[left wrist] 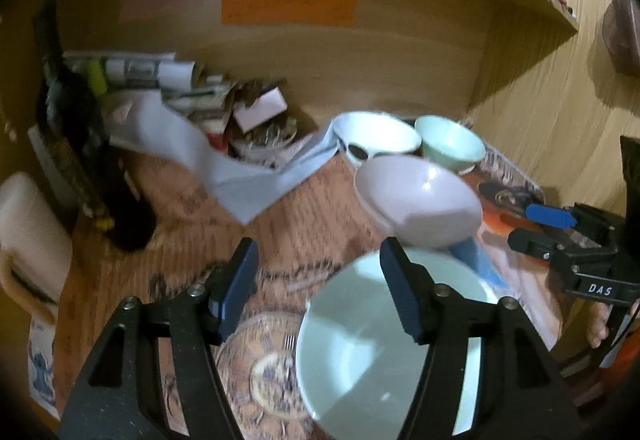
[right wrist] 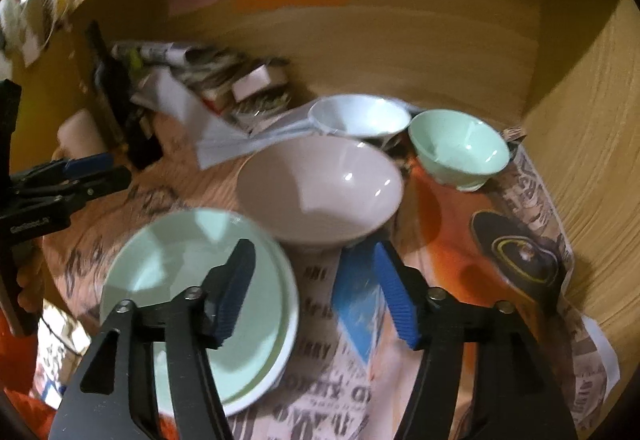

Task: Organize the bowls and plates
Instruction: 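Grip the rim of the lavender-grey bowl with the left tool, then lift the lavender-grey bowl with the left tool and carry it beside the plate stack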

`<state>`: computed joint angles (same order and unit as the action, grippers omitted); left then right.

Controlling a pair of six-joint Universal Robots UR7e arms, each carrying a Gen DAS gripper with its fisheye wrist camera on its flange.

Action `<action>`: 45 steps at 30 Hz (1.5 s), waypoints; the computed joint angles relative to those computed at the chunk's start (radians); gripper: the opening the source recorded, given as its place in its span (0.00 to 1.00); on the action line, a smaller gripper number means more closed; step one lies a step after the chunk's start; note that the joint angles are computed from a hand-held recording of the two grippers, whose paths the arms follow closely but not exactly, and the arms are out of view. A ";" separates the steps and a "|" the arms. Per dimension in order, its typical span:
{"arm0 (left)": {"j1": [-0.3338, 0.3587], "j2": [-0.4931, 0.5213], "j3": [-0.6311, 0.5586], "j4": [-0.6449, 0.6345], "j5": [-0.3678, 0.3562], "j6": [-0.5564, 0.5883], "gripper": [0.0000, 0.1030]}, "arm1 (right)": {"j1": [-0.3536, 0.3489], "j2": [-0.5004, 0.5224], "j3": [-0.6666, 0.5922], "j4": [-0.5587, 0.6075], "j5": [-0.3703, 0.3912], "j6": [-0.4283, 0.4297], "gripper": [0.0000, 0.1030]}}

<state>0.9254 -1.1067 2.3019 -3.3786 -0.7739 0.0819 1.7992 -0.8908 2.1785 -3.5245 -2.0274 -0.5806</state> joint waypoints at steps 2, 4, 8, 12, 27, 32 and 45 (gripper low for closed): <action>0.012 0.017 -0.042 0.026 -0.022 0.009 0.61 | -0.008 0.004 -0.015 -0.008 0.007 0.008 0.58; 0.026 0.034 -0.080 0.059 -0.042 0.011 0.61 | -0.018 0.011 -0.033 -0.016 0.010 0.018 0.58; 0.058 0.087 -0.174 0.158 -0.080 -0.004 0.61 | -0.036 0.043 -0.075 -0.047 0.001 0.020 0.58; 0.089 0.131 -0.259 0.273 -0.118 -0.026 0.61 | -0.060 0.066 -0.116 -0.029 -0.001 0.031 0.58; 0.155 0.229 -0.432 0.492 -0.203 -0.031 0.34 | -0.125 0.081 -0.190 0.152 0.043 0.117 0.38; 0.160 0.239 -0.446 0.530 -0.225 -0.030 0.22 | -0.131 0.079 -0.190 0.171 0.061 0.120 0.29; 0.142 0.240 -0.425 0.509 -0.190 -0.044 0.20 | -0.106 0.090 -0.184 0.111 0.043 0.101 0.24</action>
<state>1.0672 -0.8670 1.8773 -2.8694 -0.9640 0.0382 1.6928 -0.8010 1.9949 -3.4132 -1.9839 -0.4795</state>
